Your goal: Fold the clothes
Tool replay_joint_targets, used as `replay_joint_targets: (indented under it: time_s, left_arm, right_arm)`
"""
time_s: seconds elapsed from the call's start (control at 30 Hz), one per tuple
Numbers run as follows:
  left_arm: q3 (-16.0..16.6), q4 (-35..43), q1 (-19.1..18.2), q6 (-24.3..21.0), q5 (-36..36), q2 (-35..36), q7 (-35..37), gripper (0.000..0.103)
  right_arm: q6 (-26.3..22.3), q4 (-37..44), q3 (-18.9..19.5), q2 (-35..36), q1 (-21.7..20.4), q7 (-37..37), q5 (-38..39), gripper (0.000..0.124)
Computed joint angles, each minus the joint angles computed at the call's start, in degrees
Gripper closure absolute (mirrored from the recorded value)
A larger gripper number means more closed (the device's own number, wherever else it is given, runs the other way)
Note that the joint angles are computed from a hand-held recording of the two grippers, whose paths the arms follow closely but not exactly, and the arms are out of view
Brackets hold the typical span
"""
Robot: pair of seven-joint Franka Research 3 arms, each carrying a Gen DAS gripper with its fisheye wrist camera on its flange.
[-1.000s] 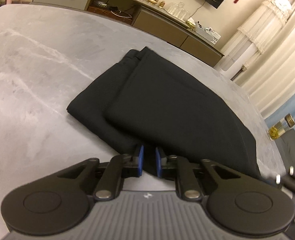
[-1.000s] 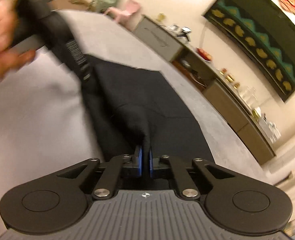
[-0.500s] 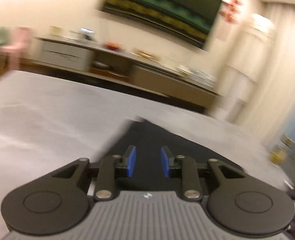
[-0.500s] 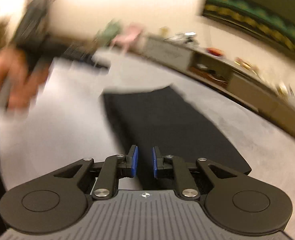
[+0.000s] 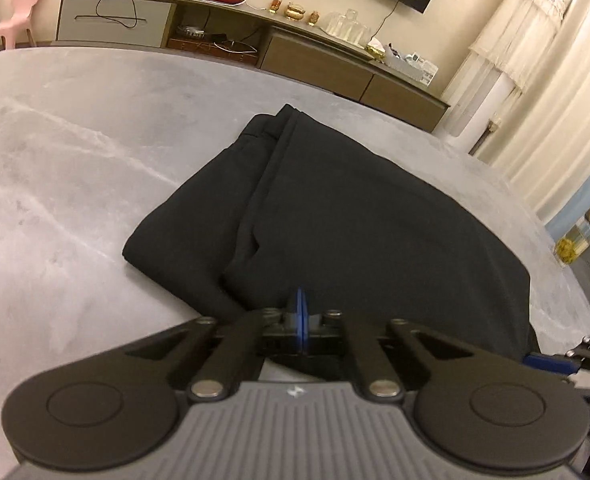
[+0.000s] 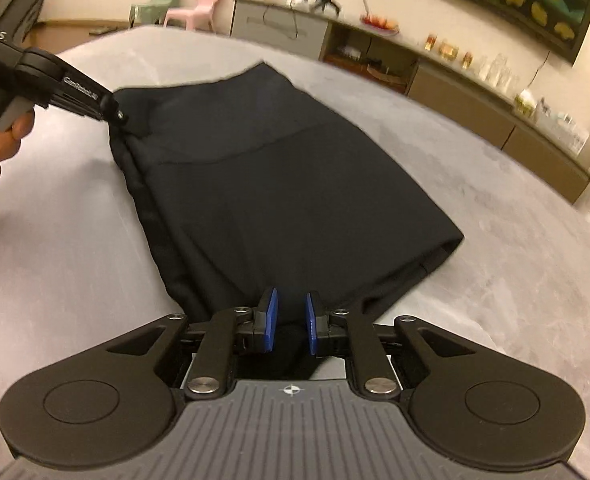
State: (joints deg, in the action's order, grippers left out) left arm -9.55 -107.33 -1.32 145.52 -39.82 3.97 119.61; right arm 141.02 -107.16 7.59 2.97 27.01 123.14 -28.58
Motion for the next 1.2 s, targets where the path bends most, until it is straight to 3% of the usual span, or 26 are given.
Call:
replay_joint_targets:
  time_s: [0.03,0.2,0.3,0.37,0.4,0.47,0.53,0.57,0.63,0.7,0.77,0.8,0.87,0.93,1.0,1.13,1.2]
  left_arm:
    - [0.0,-0.3,-0.1,0.4,0.4,-0.1,-0.4,0.099]
    - [-0.4,-2.2,-1.4,3.5,3.8,-1.2,-2.8,0.099]
    - [-0.3,-3.2,-1.7,3.6,4.2,-2.0,-2.9,0.099]
    - [0.0,-2.7,-1.7,1.0,2.5,-2.2,-2.4,0.099]
    - [0.1,-3.0,-1.8,-0.3,1.7,-2.7,-1.3,0.099]
    - [0.3,-3.6,-2.1,-2.7,0.4,-3.9,1.1,0.098]
    - [0.5,-4.4,-2.8,-1.0,-0.5,-4.8,3.3,0.091]
    - [0.7,-4.6,-3.1,-0.2,-2.2,-5.3,5.2,0.086]
    - [1.3,-4.7,-3.4,1.7,-5.9,-5.8,8.4,0.085]
    - [1.9,-3.8,-3.6,2.6,-8.4,-5.3,10.0,0.084]
    - [1.9,-2.2,-3.3,2.9,-6.9,-3.1,7.5,0.084]
    - [1.7,-1.7,-3.2,3.4,-4.4,-1.9,5.2,0.084]
    - [1.3,-1.5,-2.8,5.0,1.4,-0.2,0.1,0.085]
    - [0.8,-1.9,-2.1,6.0,3.4,-0.1,-0.5,0.087]
    - [0.5,-1.2,-1.3,5.0,3.7,0.1,-1.2,0.089]
    - [0.2,-0.7,-0.5,3.5,4.8,-0.3,-3.1,0.089]
    - [0.1,-1.7,-0.1,4.1,1.6,-1.6,-1.2,0.086]
  right_arm:
    - [-1.9,0.7,0.8,-0.3,-1.2,-1.9,3.0,0.107]
    - [-1.0,3.6,-1.1,-0.1,-2.3,7.8,-5.2,0.098]
    - [-0.6,10.3,-2.4,6.7,-3.2,2.2,1.1,0.098]
    - [-1.6,14.3,-3.9,10.6,-2.7,-0.9,1.0,0.094]
    - [-2.2,16.5,-4.7,12.6,-2.5,-2.5,1.0,0.085]
    - [-6.0,22.4,-7.5,16.3,-1.0,-0.3,-0.9,0.081]
    - [-11.1,27.2,-9.7,18.6,0.4,0.3,-3.3,0.081]
    - [-11.1,27.7,-11.4,18.8,1.6,0.6,-2.8,0.081]
    - [-10.2,23.4,-12.2,14.6,3.5,9.3,-10.1,0.081]
    - [-1.8,14.8,-10.7,8.3,2.9,15.3,-12.5,0.081]
    - [7.0,6.8,-6.8,3.7,-0.1,13.3,-6.9,0.081]
    - [8.0,4.3,-6.1,2.7,0.0,11.7,-4.5,0.081]
    - [8.2,0.4,-3.8,1.5,-0.7,8.5,0.1,0.082]
    - [8.4,-2.8,-3.3,-0.4,-0.8,12.0,-3.4,0.083]
    - [8.4,-5.7,-2.5,-2.3,-1.4,16.1,-7.6,0.083]
    - [7.3,-6.2,-1.6,-4.0,-3.8,9.1,2.5,0.082]
    - [6.8,-6.7,-0.9,-6.5,-4.9,11.5,0.5,0.081]
